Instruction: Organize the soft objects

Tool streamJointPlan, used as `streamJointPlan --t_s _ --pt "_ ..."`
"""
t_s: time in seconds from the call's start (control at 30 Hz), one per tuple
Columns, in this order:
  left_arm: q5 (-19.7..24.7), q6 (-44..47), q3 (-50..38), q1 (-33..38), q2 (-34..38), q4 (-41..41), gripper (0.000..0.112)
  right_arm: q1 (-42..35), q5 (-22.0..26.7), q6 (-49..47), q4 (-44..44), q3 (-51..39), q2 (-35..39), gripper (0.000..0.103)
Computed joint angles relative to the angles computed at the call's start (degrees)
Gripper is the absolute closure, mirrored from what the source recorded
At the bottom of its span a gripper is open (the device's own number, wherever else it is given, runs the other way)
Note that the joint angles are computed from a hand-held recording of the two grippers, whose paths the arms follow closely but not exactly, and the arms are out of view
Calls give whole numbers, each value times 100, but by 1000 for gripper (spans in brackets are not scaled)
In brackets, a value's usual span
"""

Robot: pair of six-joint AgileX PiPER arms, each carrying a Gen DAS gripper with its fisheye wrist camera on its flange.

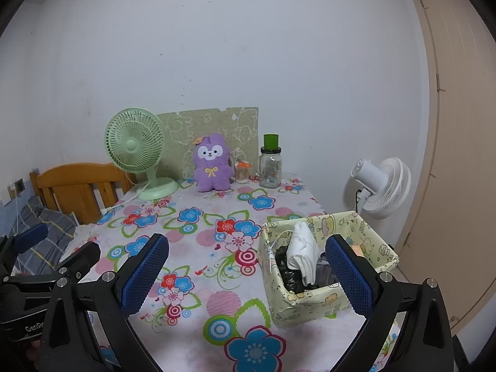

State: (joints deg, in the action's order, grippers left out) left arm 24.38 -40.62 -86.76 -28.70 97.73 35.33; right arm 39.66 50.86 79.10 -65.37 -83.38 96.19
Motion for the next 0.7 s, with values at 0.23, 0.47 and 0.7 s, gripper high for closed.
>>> streamJointPlan --t_s 0.23,0.47,0.7 --pt "8 -39 20 -20 -8 33 10 16 28 44 -19 1 19 1" --pt "48 -23 -29 -31 26 4 10 1 27 -1 44 -37 51 1" --pt "65 -46 -45 -34 47 13 10 -7 -3 -33 55 -43 55 1"
